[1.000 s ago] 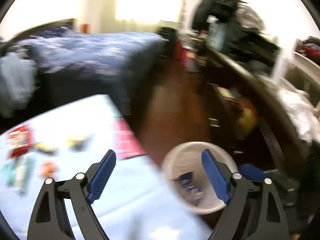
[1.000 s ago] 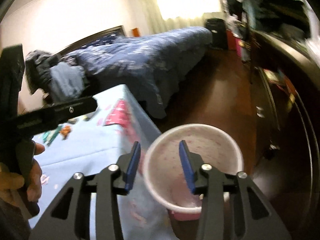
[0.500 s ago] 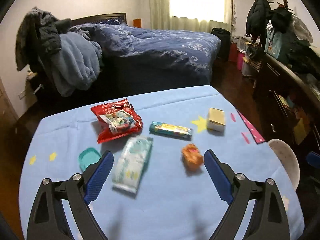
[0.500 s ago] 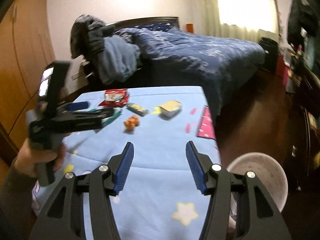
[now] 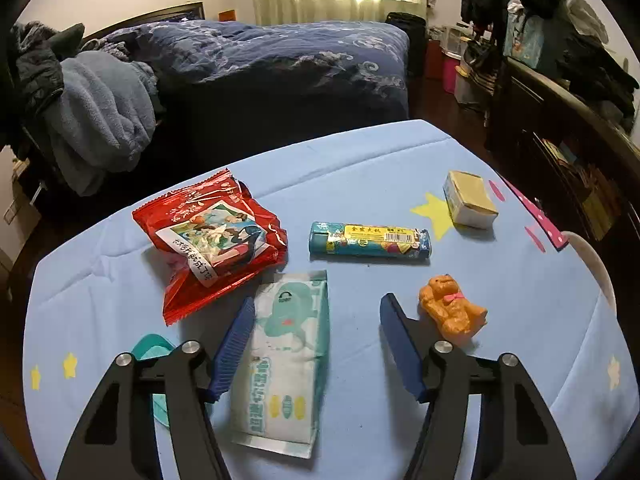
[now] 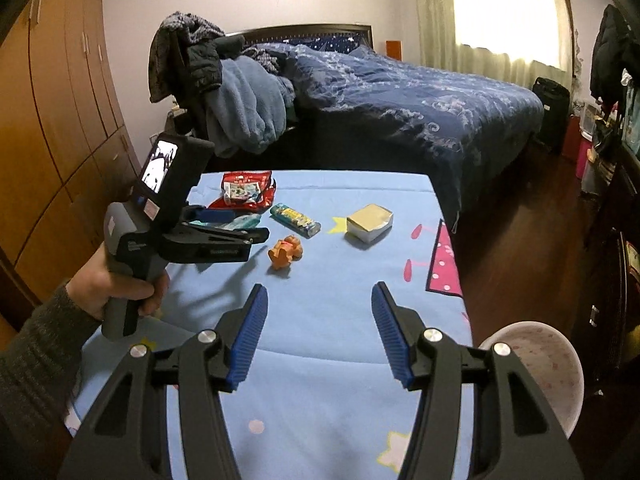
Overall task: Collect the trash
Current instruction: 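Move both tools back to the table toward the wet-wipe pack and orange toy, then grasp the wet-wipe pack with the left tool while the right tool grasps the orange toy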
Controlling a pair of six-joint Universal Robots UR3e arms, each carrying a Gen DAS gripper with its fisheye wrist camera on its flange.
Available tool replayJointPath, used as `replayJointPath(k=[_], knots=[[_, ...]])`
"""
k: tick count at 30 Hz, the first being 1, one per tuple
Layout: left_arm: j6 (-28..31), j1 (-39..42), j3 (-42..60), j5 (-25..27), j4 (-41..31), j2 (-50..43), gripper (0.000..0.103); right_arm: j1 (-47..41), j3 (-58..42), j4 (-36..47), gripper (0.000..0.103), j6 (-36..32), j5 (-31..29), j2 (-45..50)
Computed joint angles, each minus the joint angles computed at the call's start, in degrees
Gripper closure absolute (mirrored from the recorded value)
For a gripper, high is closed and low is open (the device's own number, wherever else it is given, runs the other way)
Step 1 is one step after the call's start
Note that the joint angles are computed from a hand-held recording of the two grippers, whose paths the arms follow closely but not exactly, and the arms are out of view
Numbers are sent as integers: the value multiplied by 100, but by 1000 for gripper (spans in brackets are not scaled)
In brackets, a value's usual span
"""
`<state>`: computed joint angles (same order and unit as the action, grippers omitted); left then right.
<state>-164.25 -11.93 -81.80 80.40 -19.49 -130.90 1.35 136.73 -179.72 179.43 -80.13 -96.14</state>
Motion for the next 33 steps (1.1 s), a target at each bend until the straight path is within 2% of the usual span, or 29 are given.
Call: replayJointPath(k=[1,3,4,6,9,14,24,26,28,29,33], knots=[[22,21,22,-29,-39,6,46,40,-68,-18,48,29,-6,110],[34,17,-16,69,1,32,69,193,-372,-35,48,112,-110,500],[39,32,-44,74,8,49,71,269,-553,-33,48,152,-151,712],[86,111,-165,-145,29,139,84,391,-884,28,48,205,-211,1064],[106,134,-457,-112,337,293,93,577,-1313,117,48,273,-388,1471],[-35,421,-1067,-399,718,744,97,757,-1822,226,48,294,-480,1949],[-111,1029,-2452,-948,1399,1923,98,1159,-3319,639,48,301,-833,3301],[-144,1151,-2662,-1049,1462,2121,98,1180,-3613,818,51,329,-885,3534],[-173,1223,-2782,-1088,1496,2244,98,1156,-3883,1052,68,375,-833,3735],[-175,1237,-2811,-1076,1491,2281,98,1132,-4011,1201,71,404,-776,3823],[-60,1226,-2778,-1204,1257,2254,98,1127,-4101,1225,72,450,-763,3952]])
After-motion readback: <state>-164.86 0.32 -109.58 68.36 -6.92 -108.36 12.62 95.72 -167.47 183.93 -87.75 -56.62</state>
